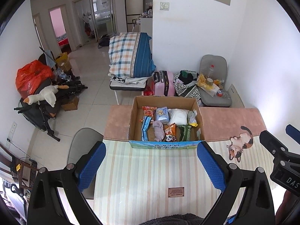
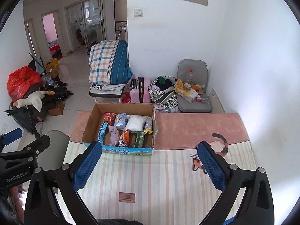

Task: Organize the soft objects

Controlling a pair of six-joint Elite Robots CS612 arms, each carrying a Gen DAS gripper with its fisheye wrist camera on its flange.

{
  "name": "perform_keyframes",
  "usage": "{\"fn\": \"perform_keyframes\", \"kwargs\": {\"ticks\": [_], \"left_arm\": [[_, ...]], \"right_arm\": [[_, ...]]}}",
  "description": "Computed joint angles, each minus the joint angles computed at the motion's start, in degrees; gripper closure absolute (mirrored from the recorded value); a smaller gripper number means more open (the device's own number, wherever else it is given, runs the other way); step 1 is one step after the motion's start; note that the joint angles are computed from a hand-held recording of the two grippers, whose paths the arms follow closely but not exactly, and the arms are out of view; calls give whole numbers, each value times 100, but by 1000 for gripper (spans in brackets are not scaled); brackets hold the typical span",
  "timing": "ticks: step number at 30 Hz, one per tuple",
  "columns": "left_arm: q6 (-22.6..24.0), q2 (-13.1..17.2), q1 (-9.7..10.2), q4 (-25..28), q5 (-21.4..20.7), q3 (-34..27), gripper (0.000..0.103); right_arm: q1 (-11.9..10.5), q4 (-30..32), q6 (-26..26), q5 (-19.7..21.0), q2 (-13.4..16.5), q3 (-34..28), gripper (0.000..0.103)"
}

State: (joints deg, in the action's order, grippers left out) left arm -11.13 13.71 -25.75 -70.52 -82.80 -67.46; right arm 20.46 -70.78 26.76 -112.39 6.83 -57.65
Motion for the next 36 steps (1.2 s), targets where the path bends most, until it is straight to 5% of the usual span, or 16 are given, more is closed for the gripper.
{"fn": "perform_keyframes", "kwargs": {"ticks": [36], "left_arm": [[28, 5, 31, -77, -2, 15, 3]], "right_arm": [[-12, -225, -175, -109, -109, 225, 0]]}}
